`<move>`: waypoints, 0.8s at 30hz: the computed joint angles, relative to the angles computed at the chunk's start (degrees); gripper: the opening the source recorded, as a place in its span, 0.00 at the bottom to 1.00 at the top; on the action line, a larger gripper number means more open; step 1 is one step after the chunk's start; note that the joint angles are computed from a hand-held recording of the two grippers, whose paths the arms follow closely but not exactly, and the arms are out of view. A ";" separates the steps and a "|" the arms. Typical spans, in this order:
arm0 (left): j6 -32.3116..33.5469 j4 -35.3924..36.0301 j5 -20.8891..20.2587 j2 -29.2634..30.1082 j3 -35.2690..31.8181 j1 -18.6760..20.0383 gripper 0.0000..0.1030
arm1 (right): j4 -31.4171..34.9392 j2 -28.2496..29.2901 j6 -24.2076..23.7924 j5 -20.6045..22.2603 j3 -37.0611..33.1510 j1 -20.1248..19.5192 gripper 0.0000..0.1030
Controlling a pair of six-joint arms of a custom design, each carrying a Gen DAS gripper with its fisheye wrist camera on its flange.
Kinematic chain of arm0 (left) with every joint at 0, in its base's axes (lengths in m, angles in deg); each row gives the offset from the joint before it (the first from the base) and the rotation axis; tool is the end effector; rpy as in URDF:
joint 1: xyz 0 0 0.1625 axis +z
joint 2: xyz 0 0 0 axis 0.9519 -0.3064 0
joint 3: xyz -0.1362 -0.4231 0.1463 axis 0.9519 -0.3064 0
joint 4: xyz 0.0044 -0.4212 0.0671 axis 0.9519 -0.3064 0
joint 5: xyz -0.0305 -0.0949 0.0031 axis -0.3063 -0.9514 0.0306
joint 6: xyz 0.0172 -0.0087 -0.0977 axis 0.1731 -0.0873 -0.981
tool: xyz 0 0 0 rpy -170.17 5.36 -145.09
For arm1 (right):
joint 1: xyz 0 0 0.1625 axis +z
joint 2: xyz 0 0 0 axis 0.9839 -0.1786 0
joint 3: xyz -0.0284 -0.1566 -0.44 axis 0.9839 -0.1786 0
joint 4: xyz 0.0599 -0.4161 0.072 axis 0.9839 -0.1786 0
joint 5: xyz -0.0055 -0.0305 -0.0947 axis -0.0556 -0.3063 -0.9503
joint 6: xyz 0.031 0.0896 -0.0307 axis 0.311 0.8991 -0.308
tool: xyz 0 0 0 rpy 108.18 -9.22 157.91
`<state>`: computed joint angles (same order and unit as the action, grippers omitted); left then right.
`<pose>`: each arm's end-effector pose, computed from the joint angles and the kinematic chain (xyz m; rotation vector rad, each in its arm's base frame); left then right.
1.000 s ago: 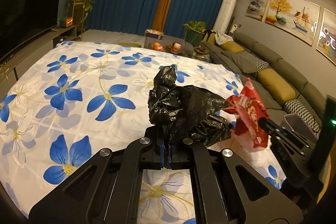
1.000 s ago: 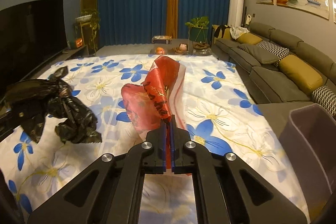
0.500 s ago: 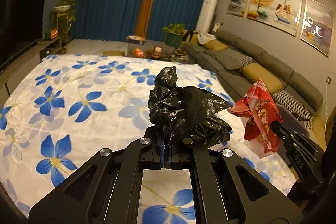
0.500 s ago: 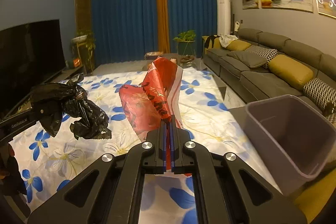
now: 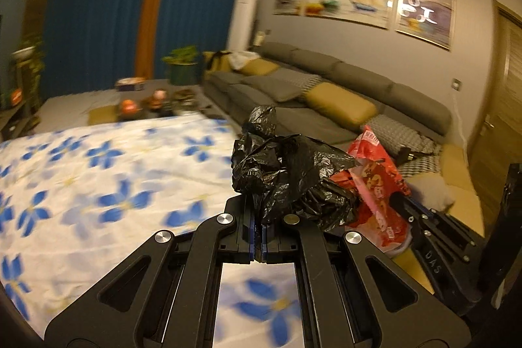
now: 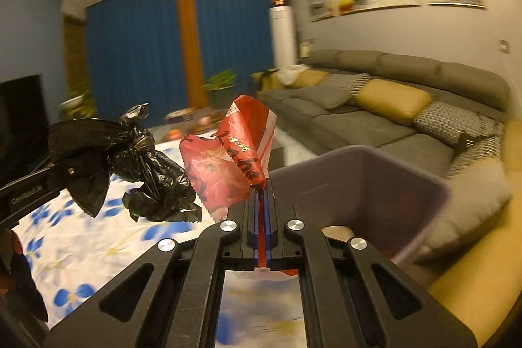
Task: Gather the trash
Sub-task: 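Carry the black bag and red wrapper with both tools over the grey bin, then open both tools to drop the bag and wrapper into the bin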
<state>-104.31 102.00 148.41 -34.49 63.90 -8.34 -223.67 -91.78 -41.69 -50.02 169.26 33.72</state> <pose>-0.1458 -0.6779 0.2607 0.8774 2.4103 -1.2115 0.3360 -0.6066 0.0374 0.3644 -2.0130 1.4500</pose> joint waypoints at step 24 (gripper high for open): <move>-0.57 15.05 8.46 20.62 -19.47 -0.10 0.07 | -4.13 -5.02 5.92 -1.98 4.63 -6.91 0.25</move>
<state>-104.87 117.05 156.87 -13.87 44.43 -8.44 -227.81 -96.80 -35.77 -51.99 173.89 26.81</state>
